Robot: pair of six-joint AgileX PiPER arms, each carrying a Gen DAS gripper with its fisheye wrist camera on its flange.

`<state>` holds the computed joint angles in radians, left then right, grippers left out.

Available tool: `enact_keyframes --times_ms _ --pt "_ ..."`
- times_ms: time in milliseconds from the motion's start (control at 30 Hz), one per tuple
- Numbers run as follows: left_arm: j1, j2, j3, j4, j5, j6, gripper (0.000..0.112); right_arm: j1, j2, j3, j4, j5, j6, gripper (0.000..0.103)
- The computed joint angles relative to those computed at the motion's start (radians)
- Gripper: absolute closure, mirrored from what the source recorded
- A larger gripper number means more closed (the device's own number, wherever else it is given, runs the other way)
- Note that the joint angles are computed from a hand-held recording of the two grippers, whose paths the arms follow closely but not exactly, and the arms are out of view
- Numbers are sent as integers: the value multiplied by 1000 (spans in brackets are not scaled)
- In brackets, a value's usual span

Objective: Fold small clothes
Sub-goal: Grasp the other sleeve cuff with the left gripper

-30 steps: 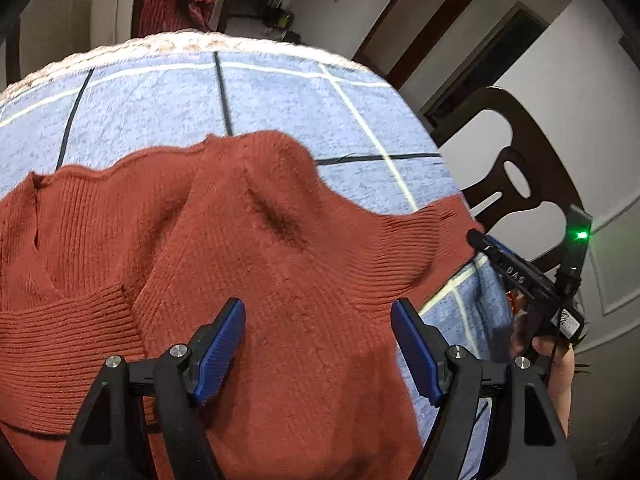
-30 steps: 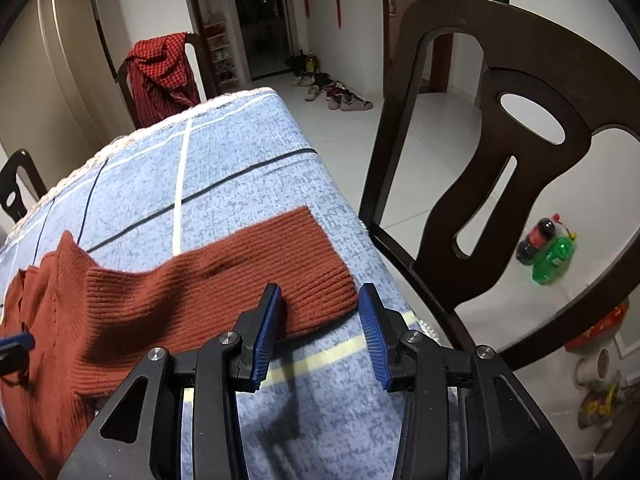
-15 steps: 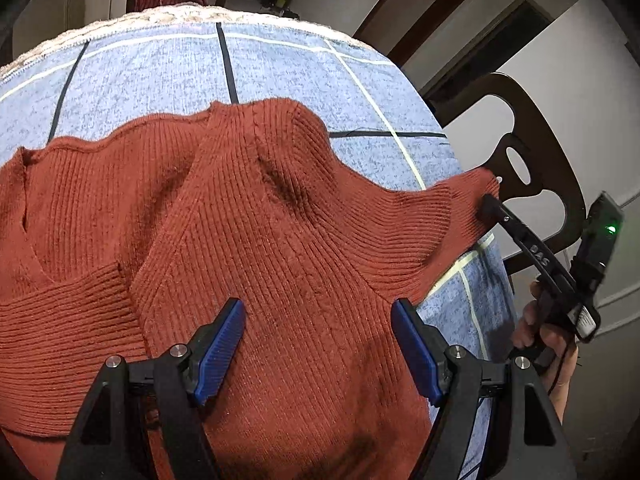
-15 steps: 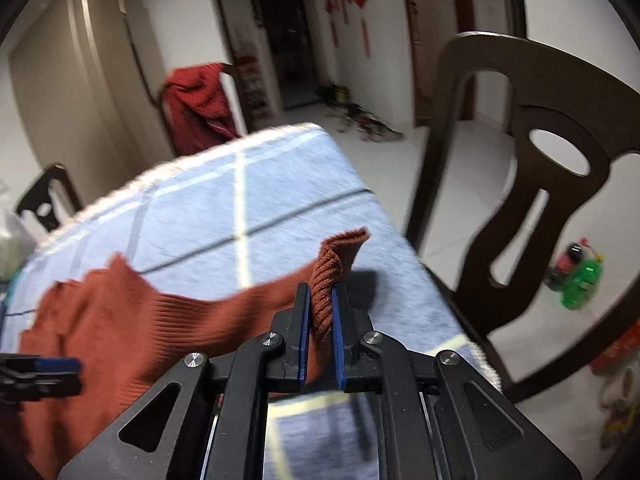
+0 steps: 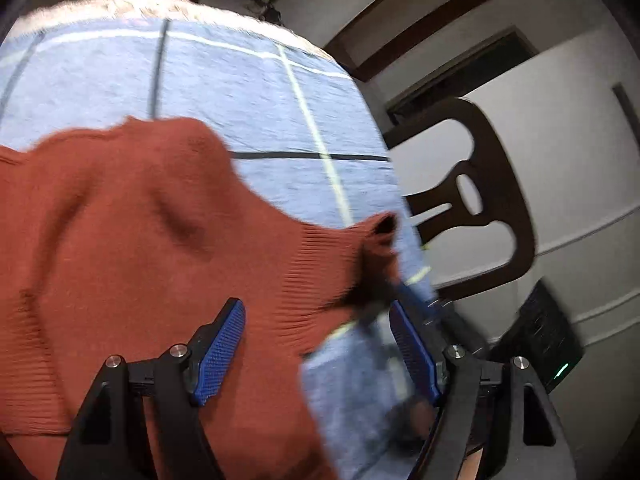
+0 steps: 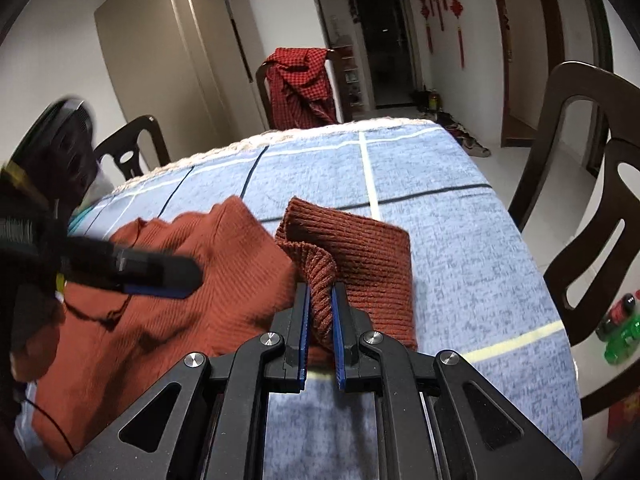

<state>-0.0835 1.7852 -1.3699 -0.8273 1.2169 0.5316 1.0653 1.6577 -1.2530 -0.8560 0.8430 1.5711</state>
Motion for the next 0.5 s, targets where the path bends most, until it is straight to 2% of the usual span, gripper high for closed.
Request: enact_keyframes --times_ms 67,133,200,267,500 --pt "-38 2 -13 -8 -19 -32 36 9 -12 19 15 -17 -7 90" --pt "-70 -7 -9 -9 -40 -38 36 17 -25 35 18 -15 -3 83" --pt "-97 -5 -13 -6 -38 -61 36 25 -38 52 12 0 5 71" --pt "-122 -10 -8 -2 -48 -80 36 35 -50 66 14 13 14 65" --pt "-205 -37 27 8 -132 -140 38 80 -125 154 9 17 77 65"
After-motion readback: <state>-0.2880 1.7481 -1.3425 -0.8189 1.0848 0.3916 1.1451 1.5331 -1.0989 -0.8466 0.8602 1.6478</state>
